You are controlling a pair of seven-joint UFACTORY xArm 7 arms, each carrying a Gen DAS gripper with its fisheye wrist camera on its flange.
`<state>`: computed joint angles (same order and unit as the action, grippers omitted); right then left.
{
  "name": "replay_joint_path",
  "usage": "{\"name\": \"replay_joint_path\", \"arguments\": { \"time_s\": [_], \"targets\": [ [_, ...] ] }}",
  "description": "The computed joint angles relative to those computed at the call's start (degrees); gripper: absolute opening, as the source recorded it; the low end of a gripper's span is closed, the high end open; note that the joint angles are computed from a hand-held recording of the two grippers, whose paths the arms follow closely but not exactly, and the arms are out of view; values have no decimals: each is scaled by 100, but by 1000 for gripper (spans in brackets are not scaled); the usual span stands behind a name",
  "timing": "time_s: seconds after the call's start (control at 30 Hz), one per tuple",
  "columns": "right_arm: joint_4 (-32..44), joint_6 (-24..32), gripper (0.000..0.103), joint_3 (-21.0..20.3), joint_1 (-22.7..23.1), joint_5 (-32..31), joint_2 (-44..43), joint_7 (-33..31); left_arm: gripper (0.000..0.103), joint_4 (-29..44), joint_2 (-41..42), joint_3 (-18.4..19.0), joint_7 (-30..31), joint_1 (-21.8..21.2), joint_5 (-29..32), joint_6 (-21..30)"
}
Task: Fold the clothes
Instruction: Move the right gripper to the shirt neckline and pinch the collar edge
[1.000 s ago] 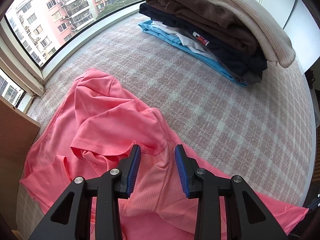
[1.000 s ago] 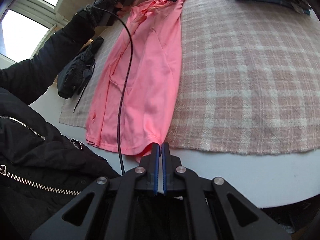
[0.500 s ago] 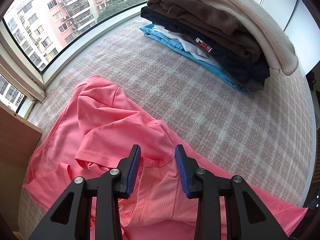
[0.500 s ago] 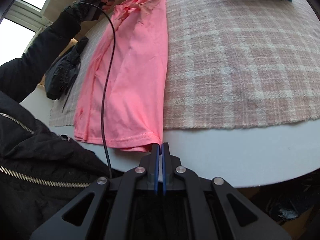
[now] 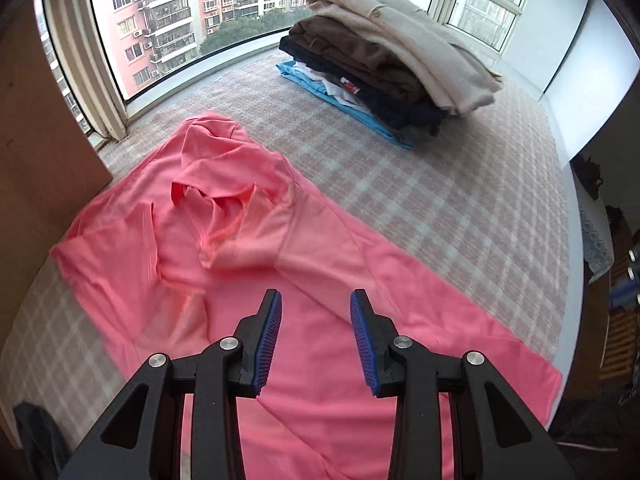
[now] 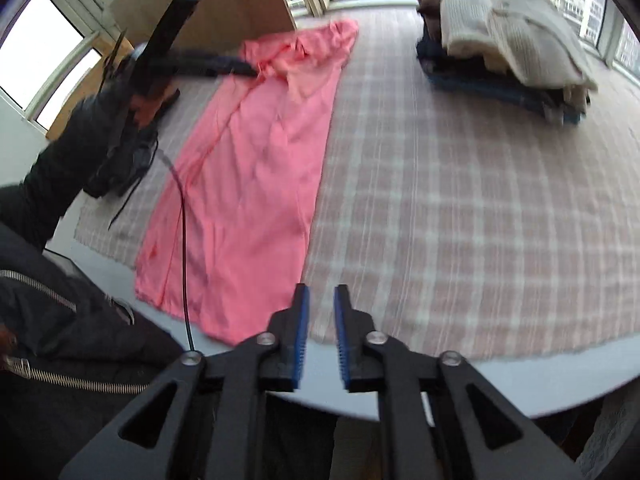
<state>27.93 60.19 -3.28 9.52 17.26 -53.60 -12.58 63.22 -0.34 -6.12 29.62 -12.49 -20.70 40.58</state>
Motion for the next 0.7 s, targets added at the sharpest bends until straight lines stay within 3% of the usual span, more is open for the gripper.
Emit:
{"name": "replay_joint_path", "arguments": {
  "time_s": [0.03,0.17,0.3,0.4,0.47,0.57,0.7],
  "targets": [
    [273,-357,40,-53,158,60,482,-253,34,-376,-407,4,-96,5,-75,3],
    [1559,-1093,41,-389,731,599,2368,-1477,34,-1695,-2081,124,-657,-87,-198,225],
    [2838,-952,41,-588,885,1340,3856,-2490,34,-2835,-3678,-166,-2137,-98,150,570],
    [3792,-777,41,-469,730,1334,4839,-2798,34,-3395,-4446,-585,-3415,-247,164,692],
    [4505,-571,41,-352,581,1212,5466,-2774,34,-3516,-4559,-852,-4041,-427,156,574],
    [5720,-202,41,-149,381,1024,6394,-2668,34,-3212,-4043,-1185,-4770,-356,483,196],
    [7407,117,39,134,310,357,7714,-2434,34,-2373,-2772,-1127,-4877,-106,1237,-658]
  ]
}}
